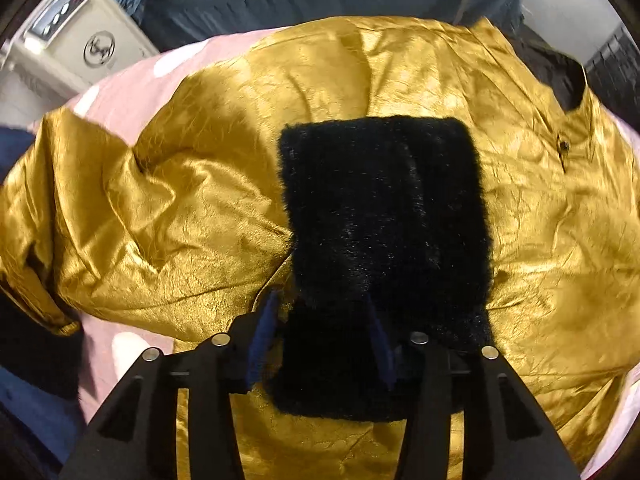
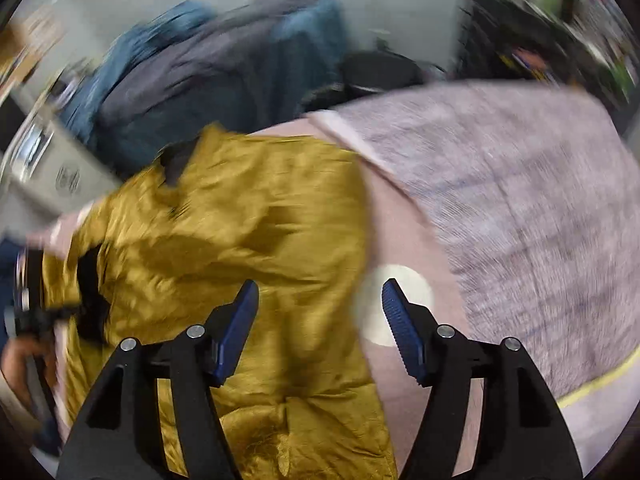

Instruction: Fold large clothes

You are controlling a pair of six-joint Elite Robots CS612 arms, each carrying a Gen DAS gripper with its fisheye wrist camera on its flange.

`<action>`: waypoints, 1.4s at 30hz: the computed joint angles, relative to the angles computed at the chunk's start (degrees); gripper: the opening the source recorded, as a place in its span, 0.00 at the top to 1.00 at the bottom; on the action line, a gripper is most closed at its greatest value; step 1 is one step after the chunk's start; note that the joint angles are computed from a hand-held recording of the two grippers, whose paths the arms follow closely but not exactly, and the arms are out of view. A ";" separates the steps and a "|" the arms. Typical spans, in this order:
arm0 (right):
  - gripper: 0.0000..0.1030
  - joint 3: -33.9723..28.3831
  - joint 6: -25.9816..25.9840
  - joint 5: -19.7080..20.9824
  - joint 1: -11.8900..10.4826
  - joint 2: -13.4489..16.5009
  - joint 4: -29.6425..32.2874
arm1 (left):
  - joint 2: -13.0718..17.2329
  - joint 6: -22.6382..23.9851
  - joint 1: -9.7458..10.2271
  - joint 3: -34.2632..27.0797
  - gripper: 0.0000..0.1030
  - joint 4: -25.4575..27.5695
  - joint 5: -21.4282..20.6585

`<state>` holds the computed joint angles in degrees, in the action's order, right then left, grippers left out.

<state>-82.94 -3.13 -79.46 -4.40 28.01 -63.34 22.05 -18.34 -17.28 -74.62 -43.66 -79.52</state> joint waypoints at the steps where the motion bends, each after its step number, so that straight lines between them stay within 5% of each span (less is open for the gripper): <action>1: 0.36 0.27 -3.87 0.36 0.69 -0.09 0.87 | -0.02 0.39 -0.23 0.14 0.54 -0.02 0.56; 3: 0.29 1.98 -10.21 0.19 2.15 -0.50 3.78 | 0.20 0.69 -0.54 -0.25 0.46 0.15 1.44; 5: 0.28 3.66 -11.96 -4.85 3.75 -0.35 4.52 | 0.63 0.56 -0.62 -0.97 0.41 0.07 1.59; 9: 0.21 9.79 -8.92 -7.61 4.19 -1.48 10.02 | 0.92 -0.07 -0.19 -0.88 0.17 0.30 -0.13; 10: 0.07 9.87 -8.71 -6.78 4.27 -1.30 9.04 | 0.80 -0.55 0.00 -0.53 0.16 0.30 -0.33; 13: 0.05 10.95 -9.77 -13.17 6.14 -1.43 8.01 | 0.59 -2.46 0.81 0.00 0.05 1.06 -1.46; 19: 0.04 8.57 -7.77 -12.26 5.80 -0.01 6.77 | 1.67 -4.26 1.83 -3.99 0.06 -1.00 -1.79; 23: 0.05 9.58 -7.59 -13.70 5.86 -1.80 10.63 | 3.51 -6.91 1.78 -10.86 0.07 -0.20 -1.66; 30: 0.05 2.53 -4.94 -6.47 5.07 -1.42 15.49 | 7.21 -18.84 2.15 -23.65 0.07 10.58 1.08; 35: 0.05 -4.07 -8.04 -4.08 5.42 0.68 21.92 | 8.14 -25.34 5.91 -29.52 0.11 18.37 3.17; 42: 0.05 -7.84 -9.86 -5.83 6.61 1.75 23.94 | 7.76 -20.07 10.66 -30.35 0.35 15.98 5.80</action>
<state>-90.78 -12.99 -85.29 2.22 29.77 -39.40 29.81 -38.41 -6.62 -104.97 -27.67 -73.72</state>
